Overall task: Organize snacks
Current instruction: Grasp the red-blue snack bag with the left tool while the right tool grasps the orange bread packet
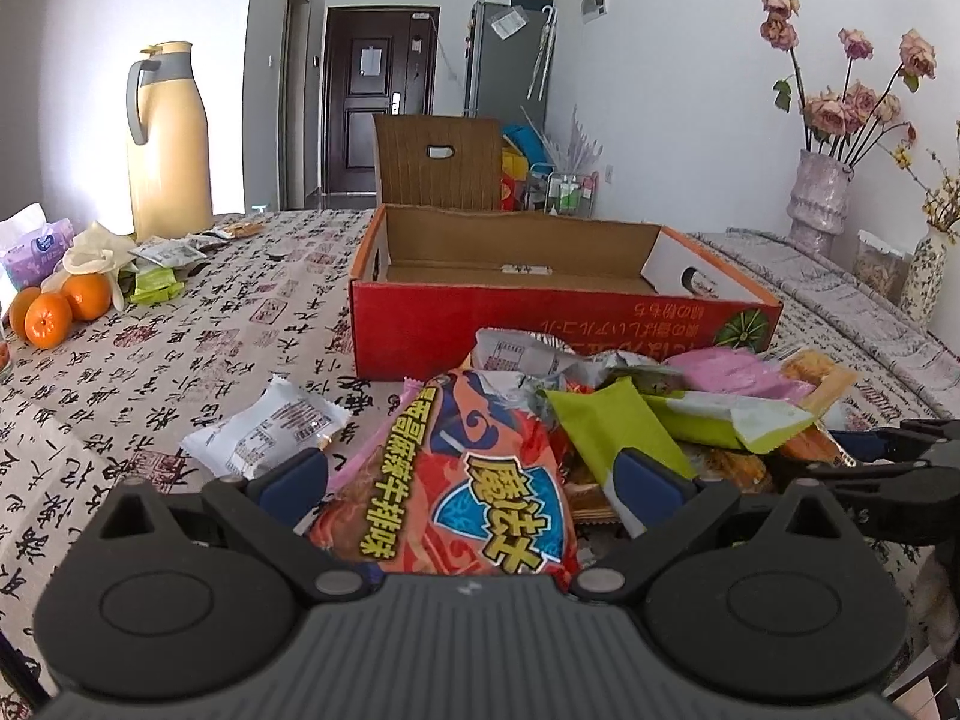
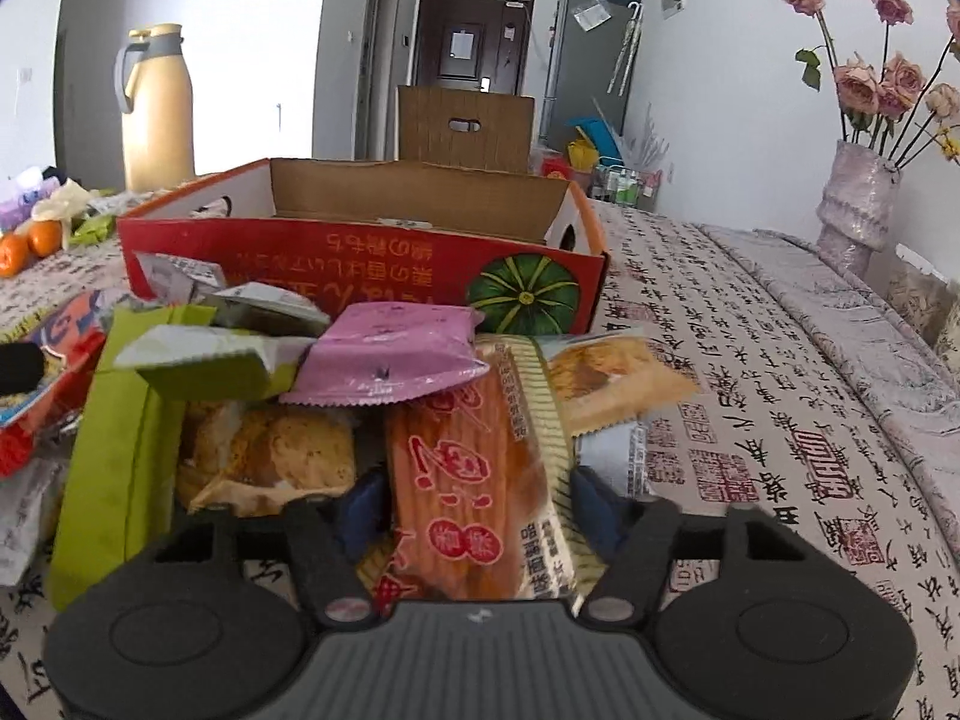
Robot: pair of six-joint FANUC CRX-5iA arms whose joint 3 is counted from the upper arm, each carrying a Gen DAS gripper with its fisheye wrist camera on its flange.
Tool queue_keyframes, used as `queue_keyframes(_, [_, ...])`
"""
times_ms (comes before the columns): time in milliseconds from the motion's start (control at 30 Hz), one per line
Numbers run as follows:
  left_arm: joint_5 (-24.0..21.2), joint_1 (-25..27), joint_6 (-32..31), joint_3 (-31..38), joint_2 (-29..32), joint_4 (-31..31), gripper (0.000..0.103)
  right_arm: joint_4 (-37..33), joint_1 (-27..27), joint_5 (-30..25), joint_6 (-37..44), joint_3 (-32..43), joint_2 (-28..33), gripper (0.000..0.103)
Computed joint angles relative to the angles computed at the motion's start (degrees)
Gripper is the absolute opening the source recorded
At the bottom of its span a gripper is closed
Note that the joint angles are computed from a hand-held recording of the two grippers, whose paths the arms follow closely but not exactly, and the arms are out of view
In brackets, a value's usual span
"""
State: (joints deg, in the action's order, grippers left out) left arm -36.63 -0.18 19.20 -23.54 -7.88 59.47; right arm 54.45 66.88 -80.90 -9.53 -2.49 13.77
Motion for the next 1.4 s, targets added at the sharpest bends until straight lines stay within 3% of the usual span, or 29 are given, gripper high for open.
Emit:
queue_keyframes(67, [0.0,0.0,0.6,0.2,0.0,-0.6,0.103,0.6,0.3,0.1,-0.6,-0.2,-0.1,0.038])
queue_keyframes(133, [-0.1,0.1,0.9,0.3,0.1,-0.7,0.103,1.5,0.8,-1.0,-1.4,-0.2,0.2,0.035])
queue_keyframes(567, [0.5,-0.2,4.4,3.2,0.6,-6.5,0.103,7.2,3.9,-5.0,-8.6,-3.5,-1.5,0.03])
queue_keyframes(833, [0.8,-0.2,7.2,4.3,0.8,-9.1,0.103,9.9,4.6,-7.5,-4.2,-2.9,-0.4,0.03])
queue_keyframes(1100, [0.4,0.1,8.1,4.4,0.7,-10.1,0.103,10.7,3.9,-12.3,7.1,0.4,3.1,0.03])
queue_keyframes(1400, [-0.2,-0.2,8.3,5.6,1.4,-12.3,0.103,11.2,3.8,-13.7,3.5,-0.2,2.2,0.03])
